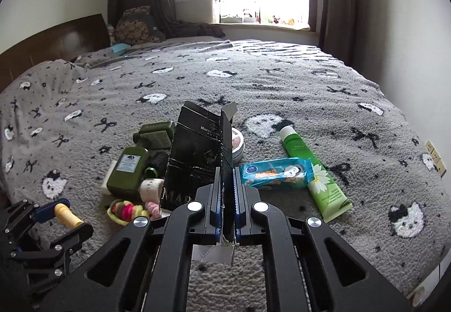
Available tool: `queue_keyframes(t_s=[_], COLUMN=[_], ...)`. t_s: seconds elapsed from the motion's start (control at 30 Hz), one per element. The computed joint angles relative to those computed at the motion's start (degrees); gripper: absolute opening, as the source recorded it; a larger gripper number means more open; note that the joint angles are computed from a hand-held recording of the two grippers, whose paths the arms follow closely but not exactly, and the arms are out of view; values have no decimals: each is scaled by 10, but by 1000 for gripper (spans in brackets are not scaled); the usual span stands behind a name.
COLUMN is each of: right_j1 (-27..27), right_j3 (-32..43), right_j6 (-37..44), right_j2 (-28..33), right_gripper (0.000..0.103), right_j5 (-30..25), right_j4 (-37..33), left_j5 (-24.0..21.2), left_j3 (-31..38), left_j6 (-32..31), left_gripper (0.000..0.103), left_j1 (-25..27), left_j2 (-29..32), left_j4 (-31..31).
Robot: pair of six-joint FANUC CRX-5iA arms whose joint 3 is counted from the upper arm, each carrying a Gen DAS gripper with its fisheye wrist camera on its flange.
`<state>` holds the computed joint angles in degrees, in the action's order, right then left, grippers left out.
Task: Collect trash
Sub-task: 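Carry both items down to the bin and open both tools to drop them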
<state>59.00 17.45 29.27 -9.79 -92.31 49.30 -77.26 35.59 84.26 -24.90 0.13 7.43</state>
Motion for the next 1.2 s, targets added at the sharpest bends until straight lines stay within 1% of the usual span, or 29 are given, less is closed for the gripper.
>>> queue_keyframes(t_s=[0.33, 0.43, 0.57, 0.7, 0.93, 1.1, 1.2], right_j1=[141, 188, 244, 295, 385, 432, 443], right_j3=[-3, -10, -21, -40, -87, -128, -155], right_j6=[-38, -46, -64, -80, -146, -218, -266], right_j2=[-26, -31, -36, -43, -72, -99, -118], right_gripper=[8, 8, 8, 8, 8, 8, 8], right_j5=[-58, -85, -121, -156, -209, -227, -222], right_j4=[110, 142, 165, 170, 126, 53, -5], left_j5=[5, 7, 9, 7, -7, -24, -45], left_j3=[2, -2, -18, -51, -121, -185, -220], left_j6=[15, 17, 22, 17, -4, -17, -21], left_gripper=[54, 54, 54, 54, 54, 54, 54], left_j1=[-9, -16, -27, -28, -19, -9, -5], left_j2=[-52, -68, -94, -125, -170, -197, -207], left_j4=[-10, -20, -39, -39, -15, 7, 12])
